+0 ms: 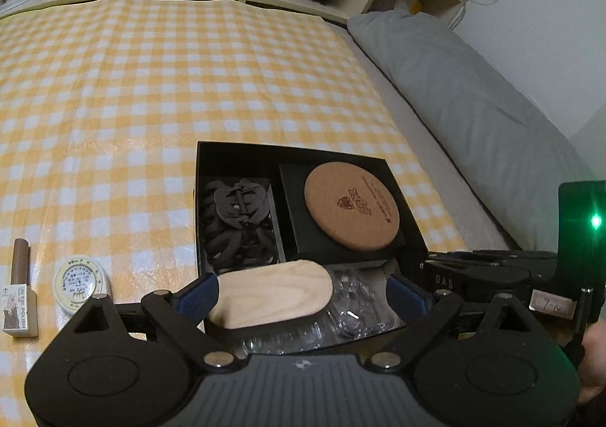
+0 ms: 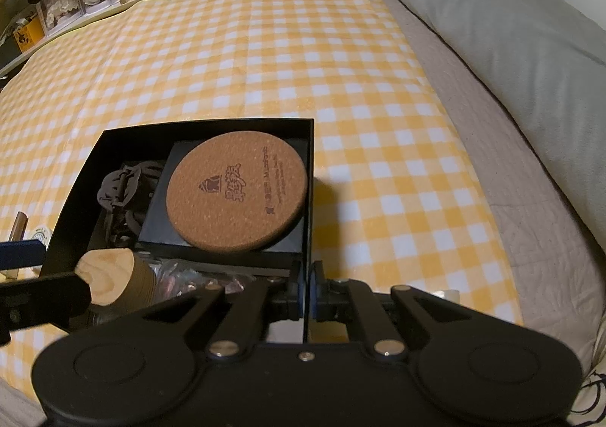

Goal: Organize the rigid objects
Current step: 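Lower the wooden block into the tray and open the left gripper, then move the left gripper to the small brown-capped bottle and grasp it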

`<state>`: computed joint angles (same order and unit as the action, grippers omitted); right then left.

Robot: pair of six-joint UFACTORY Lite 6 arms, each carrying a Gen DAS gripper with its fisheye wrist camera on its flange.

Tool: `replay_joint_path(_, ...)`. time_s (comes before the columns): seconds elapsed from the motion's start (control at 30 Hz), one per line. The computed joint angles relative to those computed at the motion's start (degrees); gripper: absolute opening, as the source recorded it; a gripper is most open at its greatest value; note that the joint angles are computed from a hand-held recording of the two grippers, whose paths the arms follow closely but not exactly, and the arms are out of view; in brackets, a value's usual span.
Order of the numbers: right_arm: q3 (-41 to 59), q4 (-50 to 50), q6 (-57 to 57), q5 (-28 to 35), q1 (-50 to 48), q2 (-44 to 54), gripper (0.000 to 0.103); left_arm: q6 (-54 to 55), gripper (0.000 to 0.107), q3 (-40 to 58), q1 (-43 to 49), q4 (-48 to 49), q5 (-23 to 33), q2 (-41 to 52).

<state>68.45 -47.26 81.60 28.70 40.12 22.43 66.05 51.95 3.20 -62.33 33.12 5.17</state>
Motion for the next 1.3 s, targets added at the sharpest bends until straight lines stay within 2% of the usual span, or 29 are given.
replay_joint_path(0.3, -0.2, -0.3, 0.9, 0.4, 0.9, 0.1, 0.004, 0.8, 0.098, -1.7, 0.4, 1.5, 0.0, -2.8)
replay_joint_path(0.57, -0.5, -0.8, 1.8, 0.1, 1.1, 0.7, 0.005, 5.4, 0.103, -5.8, 1.4, 0.5, -1.8, -9.8)
replay_joint_path(0.67, -0.8, -1.2, 1.7, -1.1, 1.1, 0.8, 0.013, 7.2, 0.103, -6.3, 2.8, 0.3, -1.8, -11.7)
replay_joint_path(0.73, -0.7, -1.2, 1.8, -1.1, 1.4, 0.9, 0.013, 7.6, 0.103, -5.9, 4.0, 0.4, -1.8, -12.1)
replay_joint_path(0.9, -1.4, -2.1, 4.5, -1.2, 1.3, 0.1, 0.004, 7.9, 0.103, -3.1, 7.7, 1.7, -2.1, -10.5)
replay_joint_path(1.17, -3.7, -4.1, 6.1, -3.0, -0.6, -2.2, 0.003, 11.6, 0.103, 2.8, 15.9, 4.2, -3.3, -4.5)
replay_joint_path(1.3, -3.6, -4.7, 7.0, -2.8, -0.4, -2.1, 0.003, 8.0, 0.103, 8.1, 18.9, 7.2, -2.4, 2.0)
